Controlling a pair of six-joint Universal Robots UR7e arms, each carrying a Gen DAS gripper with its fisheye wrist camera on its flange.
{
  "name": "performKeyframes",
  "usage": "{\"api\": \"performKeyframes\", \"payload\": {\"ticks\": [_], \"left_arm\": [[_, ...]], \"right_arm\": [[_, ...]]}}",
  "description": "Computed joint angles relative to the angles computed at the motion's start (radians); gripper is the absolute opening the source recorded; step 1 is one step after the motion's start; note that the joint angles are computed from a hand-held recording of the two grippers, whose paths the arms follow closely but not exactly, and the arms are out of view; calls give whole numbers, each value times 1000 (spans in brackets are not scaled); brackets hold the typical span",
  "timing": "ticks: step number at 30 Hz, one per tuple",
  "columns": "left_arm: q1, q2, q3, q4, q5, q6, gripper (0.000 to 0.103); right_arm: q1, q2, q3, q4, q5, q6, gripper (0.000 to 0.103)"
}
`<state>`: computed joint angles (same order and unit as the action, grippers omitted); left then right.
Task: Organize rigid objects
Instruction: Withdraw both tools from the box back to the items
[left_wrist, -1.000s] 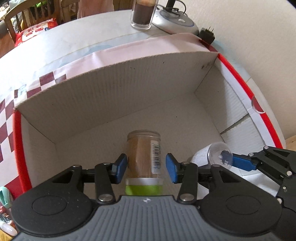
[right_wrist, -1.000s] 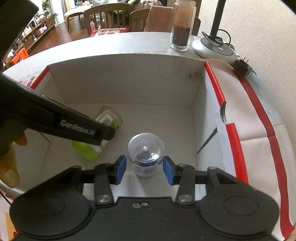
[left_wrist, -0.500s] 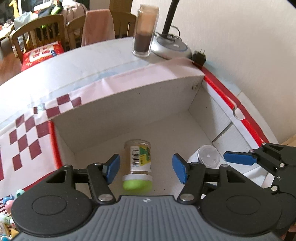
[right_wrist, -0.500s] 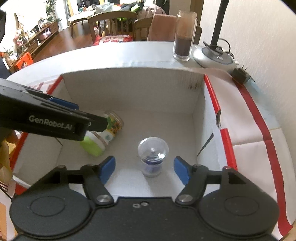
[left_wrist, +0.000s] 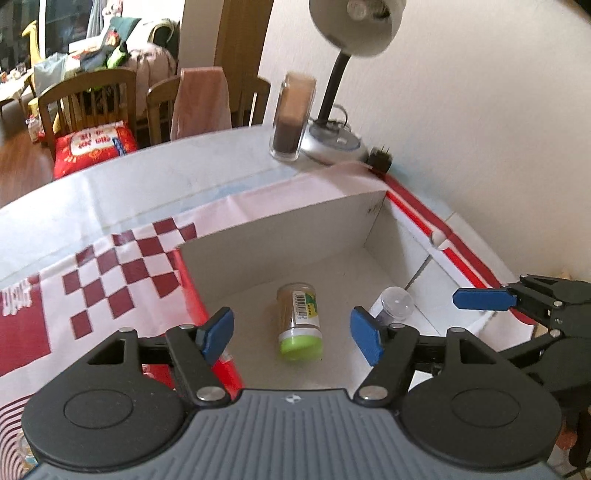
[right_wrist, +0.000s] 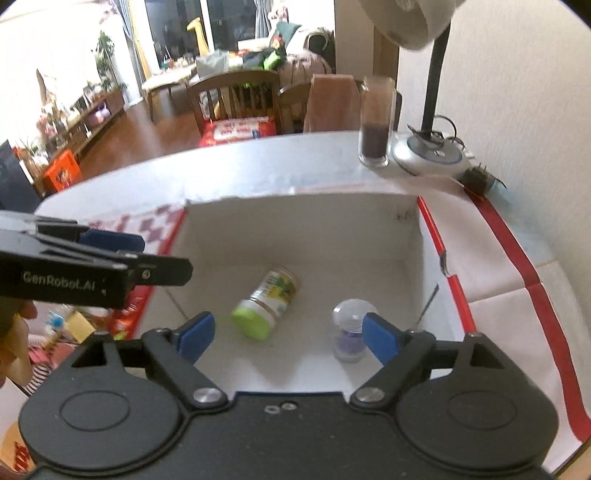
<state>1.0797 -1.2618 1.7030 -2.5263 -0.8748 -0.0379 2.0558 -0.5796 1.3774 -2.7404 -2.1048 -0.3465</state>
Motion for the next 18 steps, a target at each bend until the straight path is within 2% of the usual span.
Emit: {"api": "performKeyframes", "payload": {"ticks": [4,7,10,18], "left_arm": [[-14,-78,61,-14,4,30,70],[-20,-144,111,-31,16,51,76],[-23,-211,153,-32,31,59,77],[-21,-376,253,-59,100,103,80]], "right_arm": [[28,-19,48,-63,32,37,95],[48,-26,80,-107,55,64,99],[66,-23,103,-146,74,85,102],[123,8,139,-223,91,113,103]]}}
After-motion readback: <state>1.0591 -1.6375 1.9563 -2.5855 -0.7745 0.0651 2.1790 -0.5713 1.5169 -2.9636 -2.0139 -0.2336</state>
